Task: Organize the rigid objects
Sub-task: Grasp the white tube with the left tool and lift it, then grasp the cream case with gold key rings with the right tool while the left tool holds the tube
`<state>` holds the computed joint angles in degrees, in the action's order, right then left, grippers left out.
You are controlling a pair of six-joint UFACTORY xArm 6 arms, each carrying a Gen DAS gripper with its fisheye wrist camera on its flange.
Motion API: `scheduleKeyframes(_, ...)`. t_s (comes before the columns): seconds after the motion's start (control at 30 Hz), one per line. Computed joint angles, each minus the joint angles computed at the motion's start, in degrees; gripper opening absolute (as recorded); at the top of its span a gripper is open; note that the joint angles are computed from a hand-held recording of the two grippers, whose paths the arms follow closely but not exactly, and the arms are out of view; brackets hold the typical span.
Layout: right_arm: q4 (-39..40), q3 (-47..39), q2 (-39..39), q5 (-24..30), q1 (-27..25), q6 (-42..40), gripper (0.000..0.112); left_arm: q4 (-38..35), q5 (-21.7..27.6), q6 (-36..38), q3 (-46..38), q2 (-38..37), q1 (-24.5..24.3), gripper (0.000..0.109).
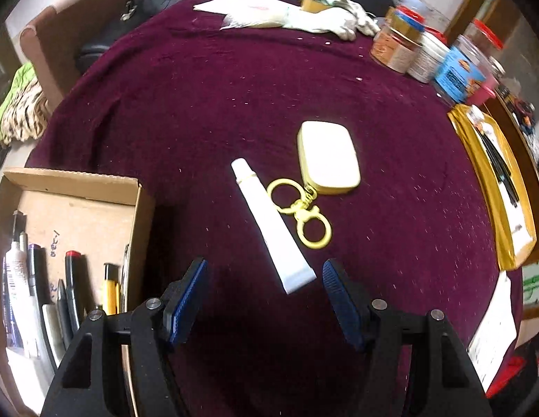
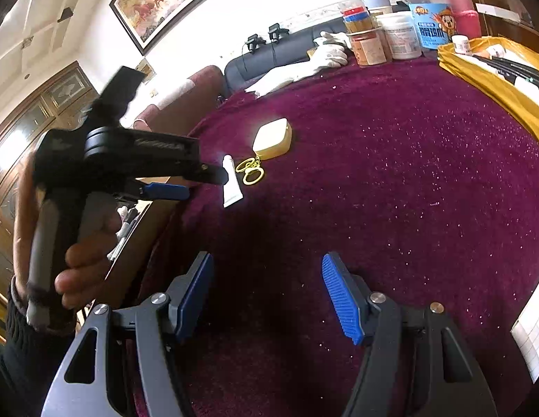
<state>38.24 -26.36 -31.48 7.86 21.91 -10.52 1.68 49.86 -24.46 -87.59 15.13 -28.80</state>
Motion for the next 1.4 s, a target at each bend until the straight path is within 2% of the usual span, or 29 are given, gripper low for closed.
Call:
scheduleKeyframes(0.13,1.3,-0.2,0.1,0.0,0.0,-1.2,0.064,-1.4,2.5,-0.1,-5.2,4.2,0.6,0.071)
scheduleKeyframes(0.2,2.5,-0.5,0.3,0.2,-0.1,-2.2,0.064,0.0,3.4,-1.6,-6.9,5.4,0.8,0.064)
scheduleKeyframes(0.37,2.7,-1.0,0.7,1.6,-0.5,-2.4,0.064,2.8,6.6,-3.4,-12.1,9.4,0.9,0.062)
scheduleKeyframes(0.53,3.9,-1.0,0.7,1.6,-0.5,-3.3,0.064,6.3,10.6,-3.2,-18.9,13.7,-0.3,0.032)
scheduleKeyframes(0.57,3.9,-1.0,0.7,1.6,-0.5,-3.2,0.064,6.5,10.7,-2.6,-18.9,13.6,-0.6,0.022)
scheduleKeyframes(0.63,4.1,-1.1,0.7,1.8,-0.5,-3.4,0.064,7.0,10.6,-2.3,-18.4,13.3,-1.0,0.014)
scheduleKeyframes(0.7,4.1,-0.9,0.7,1.6,-0.5,-3.3,0.064,6.4,10.1,-1.6,-17.0,12.3,-1.1,0.009)
scheduleKeyframes(1.0,2.5,-1.6,1.4,2.3,-1.0,-1.8,0.064,-1.7,6.6,3.2,-1.6,0.9,-0.4,0.008)
scheduleKeyframes(1.23,4.2,-1.8,1.2,3.9,-1.8,-2.2,0.064,-2.5,1.1,5.1,15.1,-11.6,-3.0,0.008)
scheduleKeyframes(1.3,2.3,-1.9,1.2,4.2,-2.2,-0.9,0.064,-3.4,-0.8,5.6,18.6,-14.2,-2.9,0.008)
scheduleKeyframes(1.4,4.2,-3.8,2.7,5.6,-2.3,-3.8,0.064,-5.4,-3.8,7.2,23.4,-17.9,-2.3,0.008)
